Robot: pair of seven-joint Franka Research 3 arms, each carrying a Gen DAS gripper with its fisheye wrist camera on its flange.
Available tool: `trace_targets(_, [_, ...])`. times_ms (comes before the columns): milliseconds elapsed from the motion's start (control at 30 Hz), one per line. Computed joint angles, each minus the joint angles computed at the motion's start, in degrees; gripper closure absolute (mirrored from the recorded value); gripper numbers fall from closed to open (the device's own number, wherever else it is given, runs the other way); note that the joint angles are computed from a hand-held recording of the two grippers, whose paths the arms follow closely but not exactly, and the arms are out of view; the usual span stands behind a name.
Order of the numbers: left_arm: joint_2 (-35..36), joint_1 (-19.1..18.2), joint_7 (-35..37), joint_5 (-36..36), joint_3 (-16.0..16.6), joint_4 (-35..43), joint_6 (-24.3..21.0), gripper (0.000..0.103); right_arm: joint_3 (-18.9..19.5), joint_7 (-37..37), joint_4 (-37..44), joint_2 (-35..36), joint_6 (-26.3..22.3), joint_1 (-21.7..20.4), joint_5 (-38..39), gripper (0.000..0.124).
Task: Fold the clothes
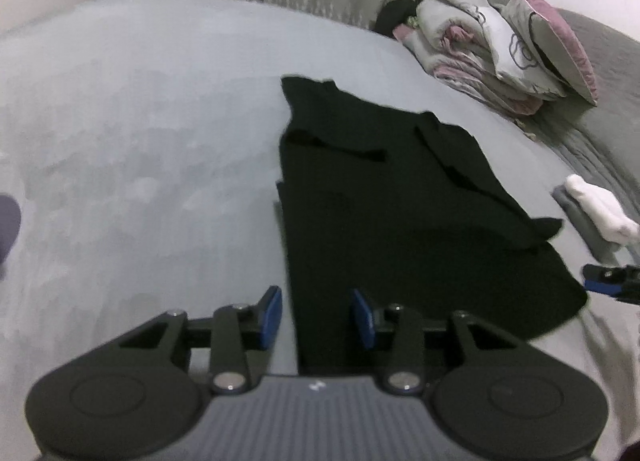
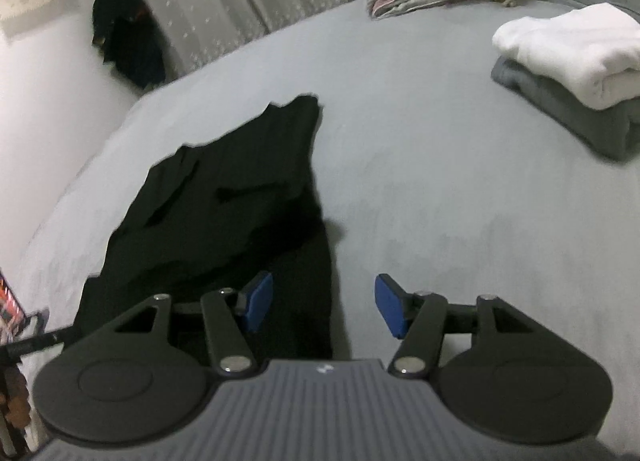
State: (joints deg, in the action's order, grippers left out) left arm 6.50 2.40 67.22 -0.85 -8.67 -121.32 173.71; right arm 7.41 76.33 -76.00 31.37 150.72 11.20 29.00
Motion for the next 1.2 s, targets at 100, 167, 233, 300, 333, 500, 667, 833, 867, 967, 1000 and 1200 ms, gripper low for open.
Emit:
trace_targets(100, [-1.5, 2.3, 8.5, -11.9, -3.6, -0.7, -3.4, 0.063, -0.4, 0.2, -0.7, -0.6, -2.2, 0.4, -1.0, 0.071])
trace_targets(167, [-1.9, 1.6, 12.0, -16.4, -3.7, -0.9, -4.3, 0.063, -0.8, 1.0, -0.6, -0.3, -3.3, 1.0, -1.9, 0.079])
trace_targets(233, [-2.1, 0.2, 13.1, -16.8, -3.0, -1.2, -4.6, 0.066, -1.3, 1.9, -0.4, 0.2, -3.9, 1.7, -2.9, 0.097])
trace_targets(300, [-2.0, -1.9, 8.7, -8.5, -0.9, -1.4, -5.0, 0.090, -2.6, 2.8, -0.8, 0.3, -2.4, 3.0, -5.6, 0.117])
trace_targets(333, [-1.9, -2.3, 7.7, -6.1, -0.4, -1.5, -5.1, 0.093, -2.1, 2.8, -0.7, 0.4, -2.4, 2.5, -5.1, 0.118])
trace_targets(500, [-3.8, -0.9, 17.8, -17.2, -1.6, -2.2, -5.5, 0.097, -0.2, 0.8, -4.1, -2.9, -1.6, 0.5, -1.8, 0.119])
trace_targets(667, [-5.9, -1.6, 28.7, -30.6, -0.1, -3.0, -7.2, 0.098, 0.7, -3.6, -9.1, -7.9, -2.1, -1.7, 3.4, 0.120])
trace_targets(833, [-5.4, -2.4, 29.5, -28.8, 1.4, -2.7, -10.5, 0.097, -1.3, -4.4, -11.1, -9.1, -4.0, -0.4, 1.2, 0.120])
trace_targets(867, [-5.3, -2.5, 29.1, -27.8, 1.5, -2.7, -10.4, 0.097, -1.9, -3.7, -10.7, -8.5, -4.5, 0.3, -0.4, 0.120])
trace_targets(967, [-5.1, -2.5, 29.0, -26.1, 1.4, -2.7, -10.1, 0.096, -2.8, -3.2, -10.1, -7.1, -5.2, 1.4, -4.0, 0.120])
trace_targets(1000, [-5.1, -2.4, 29.6, -26.2, 1.4, -2.7, -10.1, 0.095, -2.7, -4.1, -10.5, -7.1, -4.7, 1.5, -4.5, 0.118])
trace_targets(1200, [-3.7, -1.8, 31.2, -28.7, 1.2, -0.7, -9.1, 0.062, -2.2, -6.2, -10.1, -7.2, -4.2, 1.4, -5.3, 0.102])
